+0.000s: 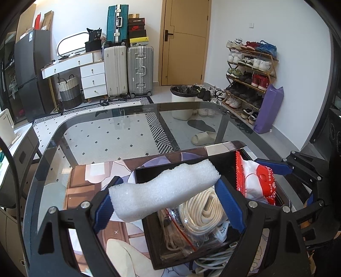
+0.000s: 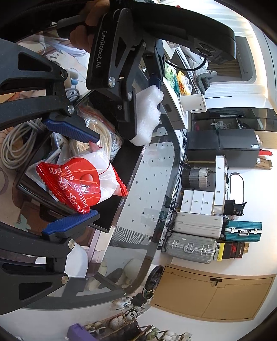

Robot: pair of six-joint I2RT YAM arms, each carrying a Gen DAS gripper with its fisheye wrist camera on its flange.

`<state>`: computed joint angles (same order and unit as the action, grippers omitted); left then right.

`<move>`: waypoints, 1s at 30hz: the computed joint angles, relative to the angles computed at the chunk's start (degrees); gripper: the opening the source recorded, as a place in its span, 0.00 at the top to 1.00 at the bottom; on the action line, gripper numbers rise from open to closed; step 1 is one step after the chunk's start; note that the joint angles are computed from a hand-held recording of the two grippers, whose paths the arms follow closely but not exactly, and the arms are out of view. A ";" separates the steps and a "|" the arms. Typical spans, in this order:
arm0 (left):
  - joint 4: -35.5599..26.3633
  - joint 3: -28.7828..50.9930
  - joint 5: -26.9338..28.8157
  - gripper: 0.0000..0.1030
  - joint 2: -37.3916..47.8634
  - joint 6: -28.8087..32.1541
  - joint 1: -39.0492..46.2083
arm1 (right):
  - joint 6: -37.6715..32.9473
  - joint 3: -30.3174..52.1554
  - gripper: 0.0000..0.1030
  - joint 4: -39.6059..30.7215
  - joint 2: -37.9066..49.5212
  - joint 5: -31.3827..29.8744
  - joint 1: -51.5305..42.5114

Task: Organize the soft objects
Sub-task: 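Lift the foam sheet with the left gripper while the right carries the bag over the box, then open the left gripper over the box while the right releases the bag inside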

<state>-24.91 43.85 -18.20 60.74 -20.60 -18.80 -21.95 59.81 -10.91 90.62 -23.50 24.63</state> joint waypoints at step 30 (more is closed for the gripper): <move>-0.66 1.26 -1.46 0.00 1.24 0.30 -3.17 | 2.32 -10.49 0.03 6.77 -8.79 -0.99 -4.88</move>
